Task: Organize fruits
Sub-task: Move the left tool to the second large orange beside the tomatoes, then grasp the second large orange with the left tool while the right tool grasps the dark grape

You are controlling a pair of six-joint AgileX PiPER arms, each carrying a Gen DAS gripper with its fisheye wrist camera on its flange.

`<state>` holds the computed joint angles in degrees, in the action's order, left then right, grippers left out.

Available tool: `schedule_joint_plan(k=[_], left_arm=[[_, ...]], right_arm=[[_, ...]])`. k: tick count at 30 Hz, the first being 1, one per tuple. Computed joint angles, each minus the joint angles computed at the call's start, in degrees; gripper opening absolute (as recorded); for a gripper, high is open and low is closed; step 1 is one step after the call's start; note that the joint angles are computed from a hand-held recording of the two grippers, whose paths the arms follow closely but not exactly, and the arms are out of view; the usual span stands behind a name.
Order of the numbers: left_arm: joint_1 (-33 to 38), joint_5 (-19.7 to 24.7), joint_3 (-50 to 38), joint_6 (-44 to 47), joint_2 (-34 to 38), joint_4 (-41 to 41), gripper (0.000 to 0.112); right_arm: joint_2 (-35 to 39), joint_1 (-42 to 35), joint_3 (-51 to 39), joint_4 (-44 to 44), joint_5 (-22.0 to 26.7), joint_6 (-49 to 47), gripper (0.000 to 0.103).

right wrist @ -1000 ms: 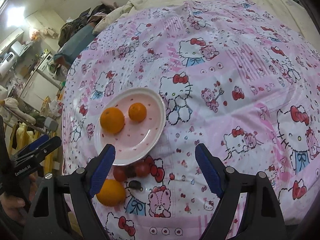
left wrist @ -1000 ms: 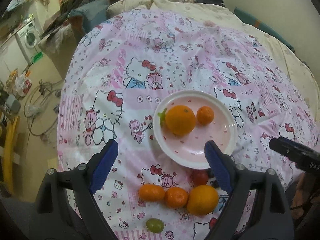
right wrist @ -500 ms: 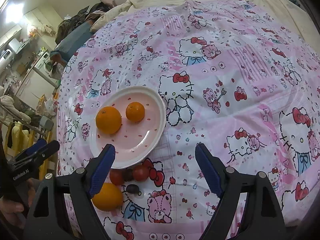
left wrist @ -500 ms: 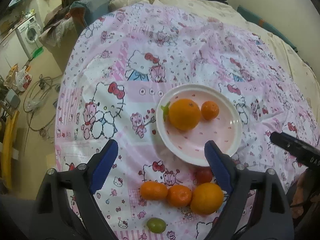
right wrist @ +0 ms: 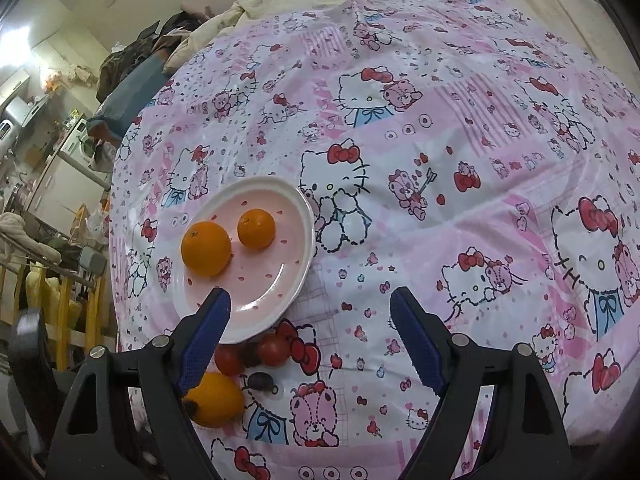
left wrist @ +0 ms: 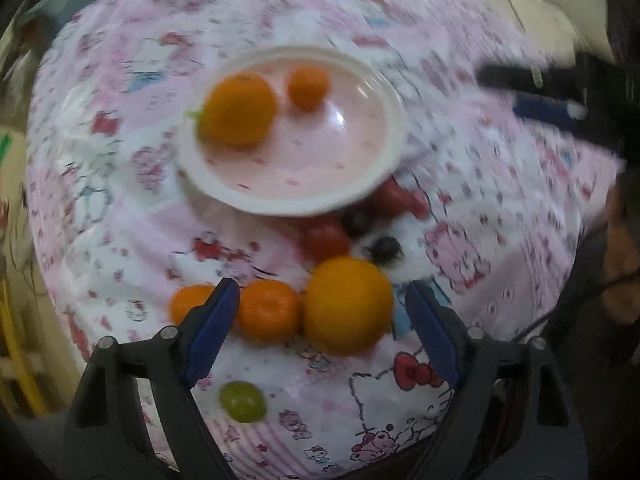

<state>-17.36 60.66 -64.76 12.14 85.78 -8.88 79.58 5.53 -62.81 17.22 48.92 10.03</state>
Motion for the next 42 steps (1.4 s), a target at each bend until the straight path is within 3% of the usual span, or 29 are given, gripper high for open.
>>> schedule_joint_plan(k=[3, 8, 10, 13, 20, 27, 32, 41, 42], left_arm=[[-4.39, -0.69, 0.18, -2.45, 2.41, 3.25, 0.076], [-10.71, -6.63, 2.56, -8.64, 2.80, 11.25, 0.063], [-10.44, -6.79, 2.64, -6.30, 3.02, 9.47, 0.051], [-10.65, -6.76, 2.61, -6.35, 2.65, 9.51, 0.048], [-2.77, -4.30, 1.01, -0.68, -1.71, -0.04, 0.047], [7.09, -3.57, -2.94, -1.38, -4.50, -4.04, 0.047], [12.60, -3.24, -5.47, -4.19, -3.44, -3.92, 0.047], [18.34, -2.09, -4.99, -2.75, -3.26, -5.79, 0.047], [18.73, -2.14, -4.86, -2.65, -3.25, -5.85, 0.047]], right_arm=[[-0.06, -0.39, 0.09, 0.16, 0.22, -0.04, 0.084], [-0.22, -1.80, 0.23, 1.23, 0.43, -0.57, 0.084], [-0.43, -2.34, 0.31, 1.70, 0.43, -0.78, 0.084], [-0.80, -2.87, 0.46, 2.43, 0.52, -1.35, 0.084], [0.48, -3.75, -0.09, 7.14, 3.62, -6.01, 0.084], [5.93, 0.04, -0.27, 12.40, 8.72, -11.84, 0.052], [9.98, 3.04, -0.46, 14.07, 9.22, -12.47, 0.047], [17.33, 11.82, -4.04, 7.03, 7.55, -6.83, 0.038], [17.45, 12.49, -4.18, 6.22, 7.32, -6.15, 0.032]])
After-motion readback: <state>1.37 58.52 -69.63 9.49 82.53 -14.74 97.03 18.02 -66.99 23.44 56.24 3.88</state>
